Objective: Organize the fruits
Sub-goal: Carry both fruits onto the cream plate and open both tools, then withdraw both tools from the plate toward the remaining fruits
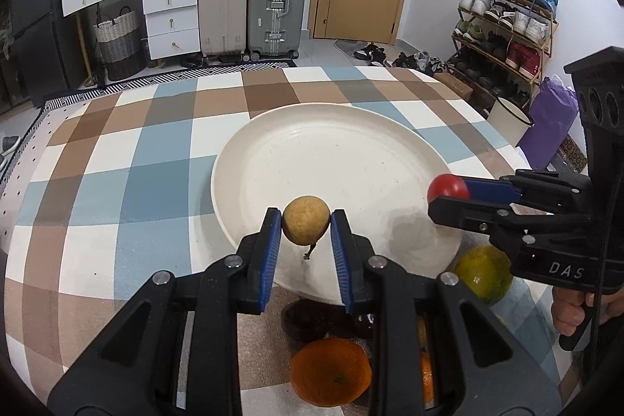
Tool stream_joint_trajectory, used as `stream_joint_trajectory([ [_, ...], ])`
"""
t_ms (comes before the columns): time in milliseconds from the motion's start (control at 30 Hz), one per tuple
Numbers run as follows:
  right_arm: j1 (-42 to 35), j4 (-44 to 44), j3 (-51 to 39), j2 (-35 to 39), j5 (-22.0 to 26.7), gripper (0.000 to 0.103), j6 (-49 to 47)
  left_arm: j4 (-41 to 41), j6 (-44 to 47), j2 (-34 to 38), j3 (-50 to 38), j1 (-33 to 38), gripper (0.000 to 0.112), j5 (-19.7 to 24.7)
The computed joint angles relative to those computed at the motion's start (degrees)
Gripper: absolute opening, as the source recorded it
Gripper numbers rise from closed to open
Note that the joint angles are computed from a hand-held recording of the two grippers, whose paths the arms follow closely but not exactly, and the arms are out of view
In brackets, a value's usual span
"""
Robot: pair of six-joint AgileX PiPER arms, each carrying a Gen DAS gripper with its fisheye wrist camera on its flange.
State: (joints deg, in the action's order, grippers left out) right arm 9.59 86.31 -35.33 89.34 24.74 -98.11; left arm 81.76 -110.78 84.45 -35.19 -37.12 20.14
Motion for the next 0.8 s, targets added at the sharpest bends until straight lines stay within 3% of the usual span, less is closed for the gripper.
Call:
stream_joint_trajectory([
  [133, 0.4, 0.7, 0.3, -0.3, -0.6, 0.032, -0.1, -0.3, -0.1, -0.8, 0.5, -0.2, 0.024, 0.3],
  [200, 0.2, 1.0, 0.7, -1.2, -0.8, 0.037, -0.2, -2.6, 1.9, -1.7, 0.6, -0.4, 0.026, 1.0],
  [267, 0.2, 2.1, 1.8, -2.9, -1.5, 0.040, -1.3, -6.4, 4.6, -2.9, 0.9, -0.9, 0.045, 2.0],
  [333, -1.1, 2.2, 3.1, -5.0, -0.5, 0.051, -1.8, -4.3, 0.5, -5.0, 2.6, -2.8, 0.079, 5.1],
  [433, -3.1, 1.8, 5.4, -8.4, 0.3, 0.069, -2.2, -2.5, -3.8, -9.1, 5.7, -5.9, 0.091, 8.9],
  [500, -5.0, 1.2, 7.0, -10.5, 1.8, 0.091, -2.6, -6.0, -1.4, -11.6, 6.8, -6.8, 0.102, 9.8],
  [600, -9.1, -1.6, 9.1, -13.6, 5.5, 0.101, -1.1, -8.2, -0.8, -14.9, 8.6, -9.7, 0.102, 13.6],
  [800, -13.5, -6.5, 11.5, -17.8, 7.4, 0.102, 1.9, -14.0, 1.5, -20.4, 11.2, -14.9, 0.102, 18.6],
])
